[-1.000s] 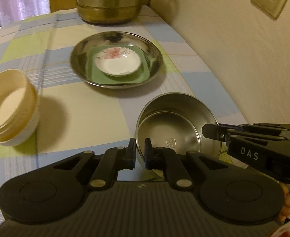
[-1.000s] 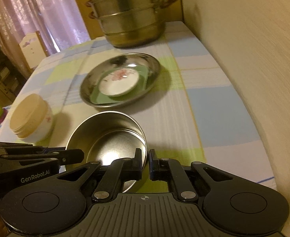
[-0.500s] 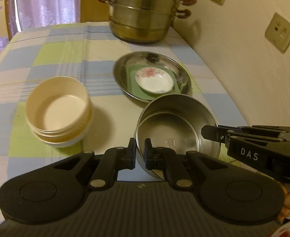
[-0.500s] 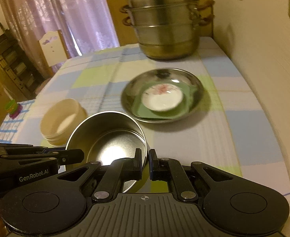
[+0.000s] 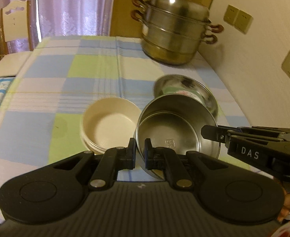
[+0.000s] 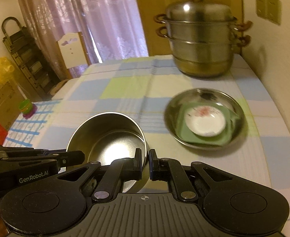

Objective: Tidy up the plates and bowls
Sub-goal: 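Carry the steel bowl with the left gripper over the cream bowl stack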

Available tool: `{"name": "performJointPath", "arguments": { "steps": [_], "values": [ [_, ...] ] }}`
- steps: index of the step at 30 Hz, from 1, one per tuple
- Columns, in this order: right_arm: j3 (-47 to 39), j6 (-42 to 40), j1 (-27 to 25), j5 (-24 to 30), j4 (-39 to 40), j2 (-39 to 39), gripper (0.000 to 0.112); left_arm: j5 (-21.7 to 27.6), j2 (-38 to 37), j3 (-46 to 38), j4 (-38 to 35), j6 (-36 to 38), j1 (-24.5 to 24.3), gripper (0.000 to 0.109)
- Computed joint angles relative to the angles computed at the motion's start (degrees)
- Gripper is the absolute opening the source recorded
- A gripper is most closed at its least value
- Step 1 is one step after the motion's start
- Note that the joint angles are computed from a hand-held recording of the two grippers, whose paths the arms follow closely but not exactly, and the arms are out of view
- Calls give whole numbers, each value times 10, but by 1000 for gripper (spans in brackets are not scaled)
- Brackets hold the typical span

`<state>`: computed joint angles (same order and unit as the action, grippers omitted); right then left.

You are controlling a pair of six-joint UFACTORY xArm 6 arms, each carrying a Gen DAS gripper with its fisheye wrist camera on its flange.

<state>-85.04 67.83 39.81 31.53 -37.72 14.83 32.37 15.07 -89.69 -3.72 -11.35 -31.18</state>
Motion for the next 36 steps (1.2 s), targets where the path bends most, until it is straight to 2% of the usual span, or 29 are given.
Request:
{"name": "performJointPath", "arguments": {
  "steps": [10, 20, 26, 36],
  "values": [
    [-157, -68, 1, 19, 46, 105, 7, 12, 27, -45, -12, 22, 38, 7],
    [-308, -142, -6, 63, 127, 213, 7, 65, 93, -131, -39, 32, 65, 7],
    [-344, -159, -11, 81, 153, 243, 7, 87, 120, -162, -48, 32, 70, 7],
    [-354, -169, -19, 88, 195, 257, 7, 114, 147, -193, -54, 34, 73, 7]
  ]
}}
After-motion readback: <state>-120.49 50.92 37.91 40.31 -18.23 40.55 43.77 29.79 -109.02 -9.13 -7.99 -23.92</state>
